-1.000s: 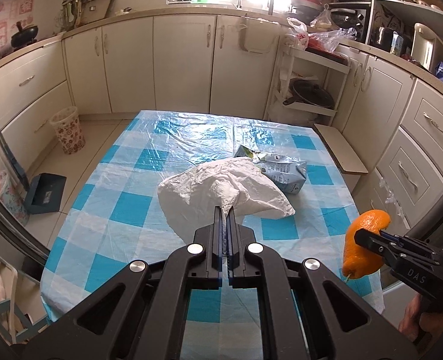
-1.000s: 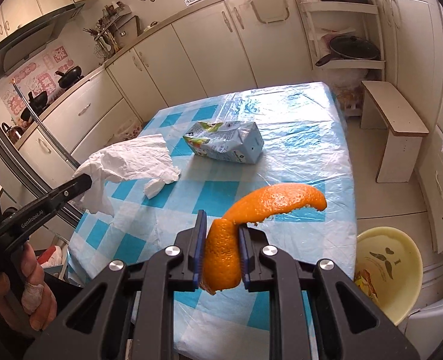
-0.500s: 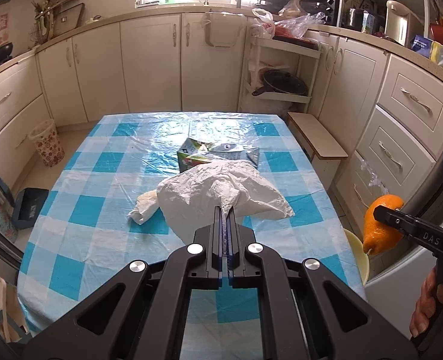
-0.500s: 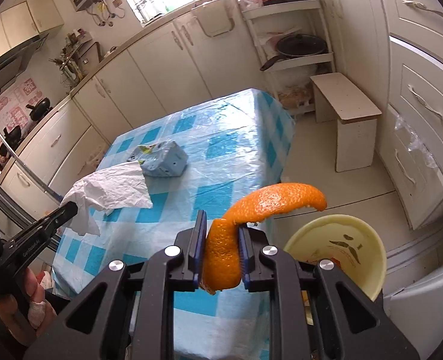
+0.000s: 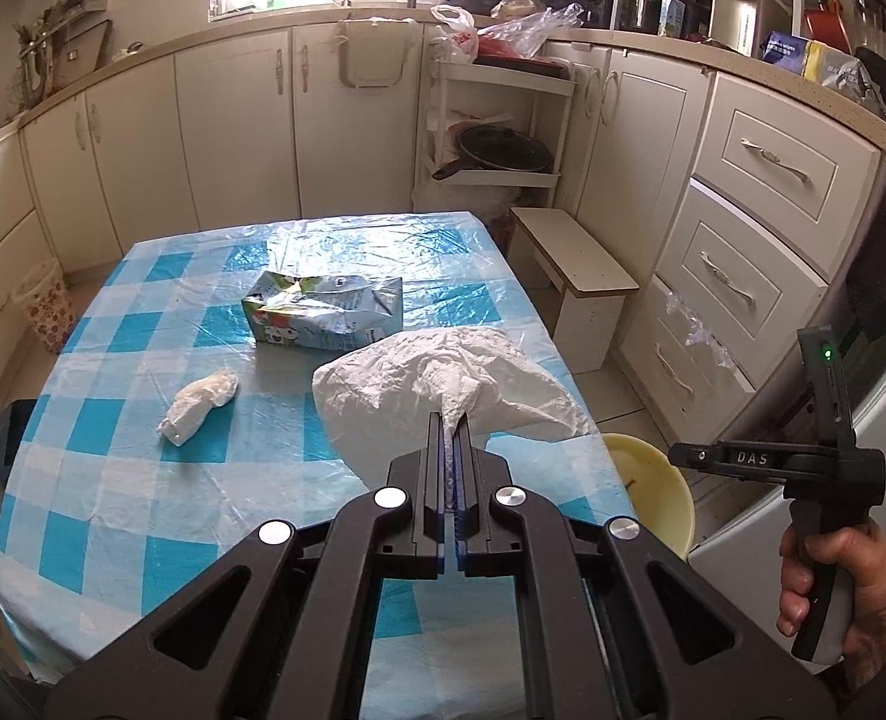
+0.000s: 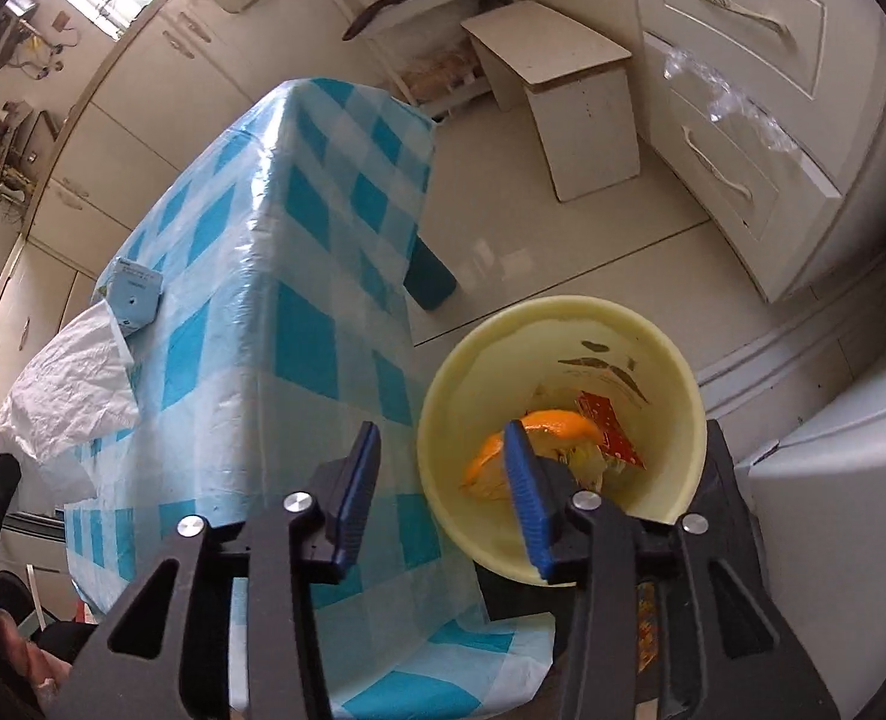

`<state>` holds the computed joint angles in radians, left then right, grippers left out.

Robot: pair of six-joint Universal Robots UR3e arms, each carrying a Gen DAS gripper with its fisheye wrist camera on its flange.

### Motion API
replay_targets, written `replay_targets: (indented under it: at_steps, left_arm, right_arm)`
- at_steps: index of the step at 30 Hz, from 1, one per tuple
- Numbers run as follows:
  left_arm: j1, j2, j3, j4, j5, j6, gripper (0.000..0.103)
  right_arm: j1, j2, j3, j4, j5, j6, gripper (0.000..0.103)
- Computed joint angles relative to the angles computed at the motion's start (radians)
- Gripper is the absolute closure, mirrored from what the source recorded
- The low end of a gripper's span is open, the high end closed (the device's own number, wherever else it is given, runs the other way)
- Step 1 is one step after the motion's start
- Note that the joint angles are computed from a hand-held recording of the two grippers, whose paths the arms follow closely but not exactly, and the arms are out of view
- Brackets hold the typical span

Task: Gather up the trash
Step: 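Carry the white bag over the yellow bucket and open the left tool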

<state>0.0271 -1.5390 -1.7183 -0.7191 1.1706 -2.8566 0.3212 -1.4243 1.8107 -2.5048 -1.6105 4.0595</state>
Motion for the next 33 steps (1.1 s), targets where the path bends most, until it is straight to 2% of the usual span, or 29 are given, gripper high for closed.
replay_targets:
  at_steps: [8, 11, 15, 20, 29, 33]
  left_arm:
    - [-0.128, -0.003, 0.021, -0.022, -0.006, -0.049, 0.100]
    - [-0.204, -0.022, 0.042, -0.023, 0.004, -0.093, 0.100]
    - [-0.297, -0.085, 0.096, -0.021, 0.014, -0.163, 0.100]
    - [-0.391, -0.255, 0.218, -0.078, 0.005, -0.256, 0.100]
    - [-0.512, -0.588, 0.479, -0.212, 0.040, -0.349, 0.100]
    - [-0.546, -0.685, 0.565, -0.259, 0.096, -0.369, 0.098]
  right_arm:
    - [0.038, -0.165, 0.063, -0.089, -0.166, 0.074, 0.040]
    - [0.020, -0.239, 0.100, -0.127, -0.160, 0.072, 0.039]
    - [0.038, -0.297, 0.082, -0.089, -0.261, 0.067, 0.039]
    - [0.035, -0.356, 0.091, -0.068, -0.324, 0.057, 0.039]
    - [0.006, -0.385, 0.103, -0.082, -0.297, 0.031, 0.039]
    - [0.002, -0.374, 0.100, -0.098, -0.278, 0.022, 0.039]
